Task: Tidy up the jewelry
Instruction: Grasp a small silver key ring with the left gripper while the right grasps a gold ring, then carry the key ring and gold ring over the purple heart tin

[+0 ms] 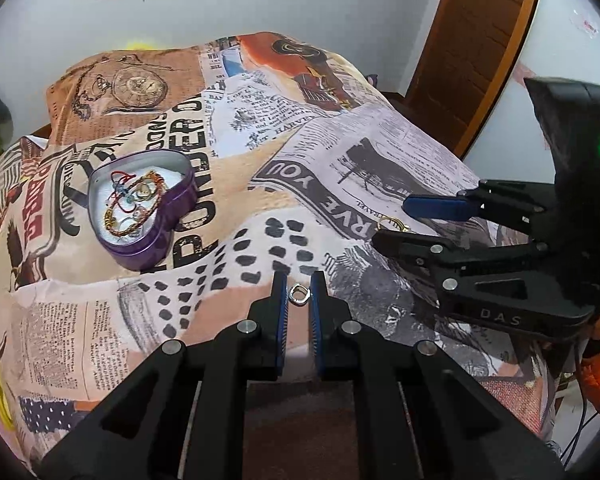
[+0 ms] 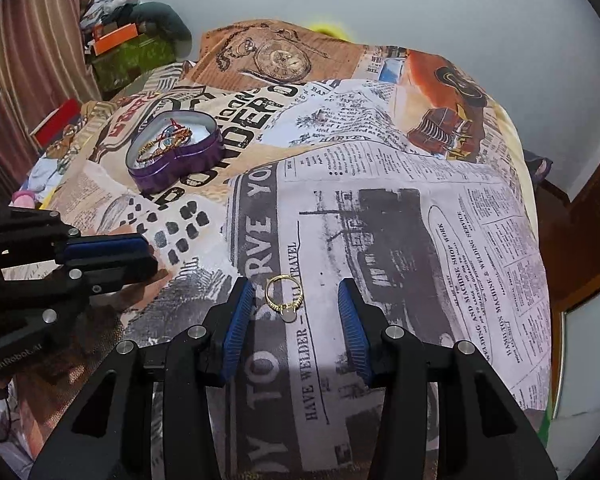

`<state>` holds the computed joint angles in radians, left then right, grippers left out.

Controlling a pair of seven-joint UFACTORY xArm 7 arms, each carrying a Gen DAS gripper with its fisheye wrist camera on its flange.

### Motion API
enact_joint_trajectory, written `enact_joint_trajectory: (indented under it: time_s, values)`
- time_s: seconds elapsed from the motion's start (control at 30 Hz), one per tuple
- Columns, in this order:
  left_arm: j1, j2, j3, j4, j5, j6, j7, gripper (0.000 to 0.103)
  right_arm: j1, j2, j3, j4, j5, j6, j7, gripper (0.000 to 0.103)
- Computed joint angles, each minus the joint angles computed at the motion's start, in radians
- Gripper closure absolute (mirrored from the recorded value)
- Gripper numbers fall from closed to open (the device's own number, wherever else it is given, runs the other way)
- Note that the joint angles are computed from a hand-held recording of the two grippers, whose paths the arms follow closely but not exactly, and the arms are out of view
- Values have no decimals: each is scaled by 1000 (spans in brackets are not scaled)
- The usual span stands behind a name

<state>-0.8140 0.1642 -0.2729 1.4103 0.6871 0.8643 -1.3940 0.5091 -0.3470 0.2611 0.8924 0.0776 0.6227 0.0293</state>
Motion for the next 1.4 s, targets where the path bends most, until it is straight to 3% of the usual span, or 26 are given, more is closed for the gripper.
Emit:
enact_joint_trajectory:
  time_s: [0.07, 0.13, 0.57, 1.0, 1.4]
  values:
    - [0, -8, 1, -6, 6, 1, -9, 94, 5, 2, -2, 4, 8, 5, -4, 80]
    - [1, -16, 0, -10, 14, 3, -20, 94, 14, 2, -9, 10, 25, 19, -21, 85]
    - [27, -101, -34, -43, 82, 46, -80, 94, 12, -21, 14, 38, 0, 10, 22, 85]
    - [124, -230, -91, -125, 123, 80, -112, 94, 34, 36, 33, 147, -1, -61, 32, 85]
    - [232, -311, -110, -237, 88, 7, -113, 94, 60, 179, 41, 257, -3, -106, 22, 85]
